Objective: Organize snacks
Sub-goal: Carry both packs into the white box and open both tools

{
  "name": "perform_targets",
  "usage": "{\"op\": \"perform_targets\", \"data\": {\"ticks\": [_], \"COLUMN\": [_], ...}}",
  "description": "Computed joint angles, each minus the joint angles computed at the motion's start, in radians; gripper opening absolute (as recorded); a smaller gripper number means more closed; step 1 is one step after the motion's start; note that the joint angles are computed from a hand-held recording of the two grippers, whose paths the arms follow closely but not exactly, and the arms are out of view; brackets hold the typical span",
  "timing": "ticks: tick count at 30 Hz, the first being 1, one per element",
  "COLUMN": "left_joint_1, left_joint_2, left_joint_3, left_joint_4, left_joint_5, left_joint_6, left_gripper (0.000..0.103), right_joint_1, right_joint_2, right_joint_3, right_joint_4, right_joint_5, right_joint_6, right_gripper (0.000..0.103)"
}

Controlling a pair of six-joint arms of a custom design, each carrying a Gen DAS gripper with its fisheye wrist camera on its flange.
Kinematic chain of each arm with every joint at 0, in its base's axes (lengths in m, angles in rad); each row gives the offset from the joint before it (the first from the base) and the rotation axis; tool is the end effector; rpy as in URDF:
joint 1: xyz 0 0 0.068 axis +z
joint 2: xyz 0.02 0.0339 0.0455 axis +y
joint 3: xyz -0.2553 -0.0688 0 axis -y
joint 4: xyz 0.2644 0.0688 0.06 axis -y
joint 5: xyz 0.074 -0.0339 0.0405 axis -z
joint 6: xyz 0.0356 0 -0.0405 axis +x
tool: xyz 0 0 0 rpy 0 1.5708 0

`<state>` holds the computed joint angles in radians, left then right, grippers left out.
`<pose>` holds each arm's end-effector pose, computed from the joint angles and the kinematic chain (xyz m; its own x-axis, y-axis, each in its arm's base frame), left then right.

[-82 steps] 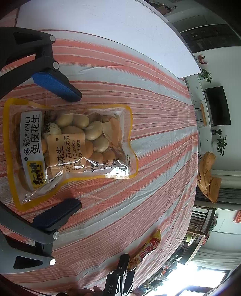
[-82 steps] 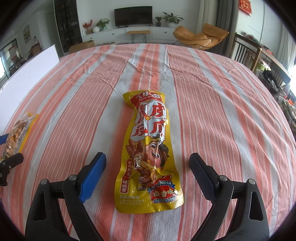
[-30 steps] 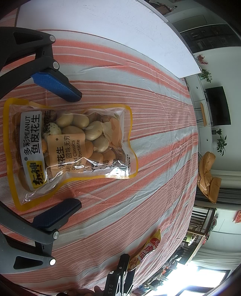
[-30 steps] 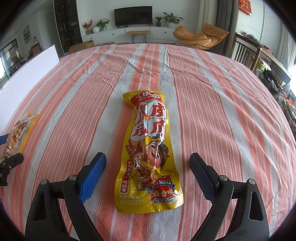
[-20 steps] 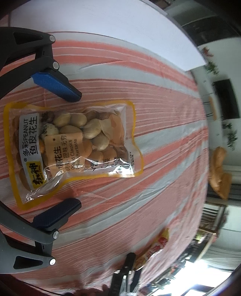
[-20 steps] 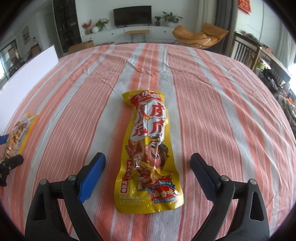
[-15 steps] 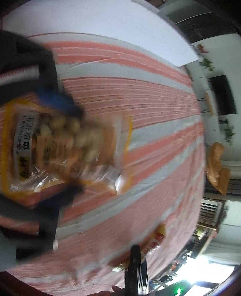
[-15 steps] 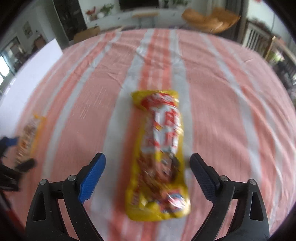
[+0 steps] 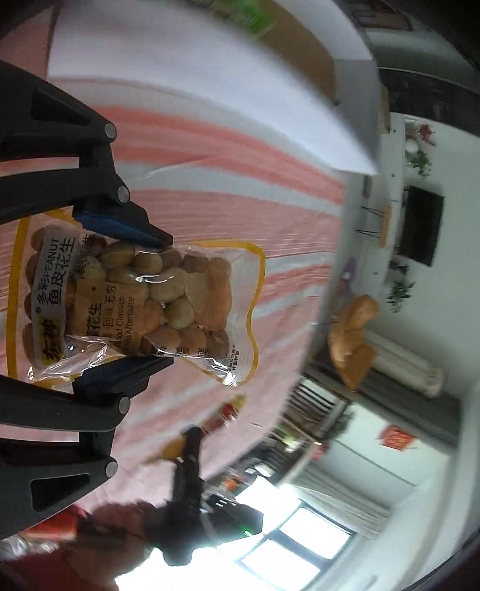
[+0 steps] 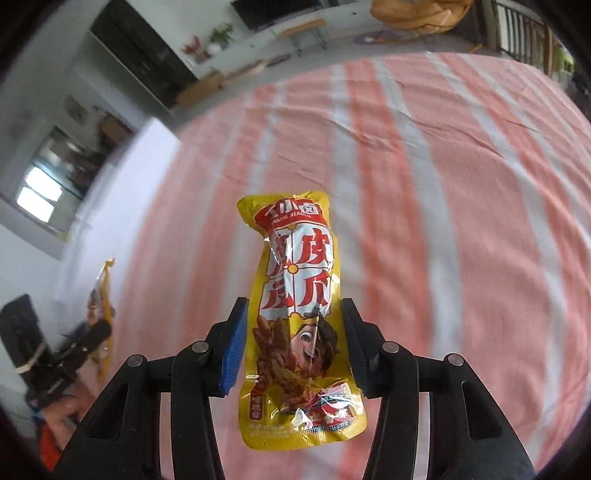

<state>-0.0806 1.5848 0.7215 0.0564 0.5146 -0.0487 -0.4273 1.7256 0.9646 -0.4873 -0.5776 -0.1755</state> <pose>0.3112 -0.0427 0.1310 -0.7389 0.0172 -0.6736 0.3739 0.8421 -0.3887 0.3039 -0.1170 0.1284 -0.8830 0.2414 -0.4025 0.0361 0.8900 0.4546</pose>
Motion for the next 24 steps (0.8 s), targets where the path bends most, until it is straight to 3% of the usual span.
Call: {"op": "perform_targets", "data": {"ticks": [5,8,11,16,19,22,24], "left_joint_1": [0.201,0.323,0.411,0.499,0.526,0.545,0.547], "left_joint_2": [-0.065,0.019,0.129,0.297,0.306,0.264,0.224], "left_joint_3": [0.152,0.308,0.414,0.538,0.512,0.431,0.356], "left_joint_4": [-0.164,-0.251,-0.275,-0.320,-0.264,-0.171,-0.102], "left_joint_5": [0.104,0.024,-0.085,-0.173,-0.156,-0.120,-0.118], "left_joint_6": [0.069,0.148,0.182,0.163,0.122,0.118,0.156], "left_gripper": [0.056,0.056,0.058,0.064,0.071,0.083,0.088], "right_joint_1": [0.194,0.365,0.564,0.798,0.894,0.941,0.954], "right_joint_2": [-0.082,-0.091,-0.008,0.209,0.364,0.475,0.506], "right_joint_3": [0.084,0.171,0.332,0.598,0.756,0.842,0.861], "right_joint_4": [-0.008,0.045,0.113,0.163,0.180,0.213,0.202], "right_joint_5": [-0.097,-0.100,-0.069,0.031,0.106,0.183,0.224], "right_joint_6": [0.207,0.352,0.481,0.552,0.573,0.581,0.587], "right_gripper": [0.051,0.051,0.051,0.052,0.055,0.082,0.082]}}
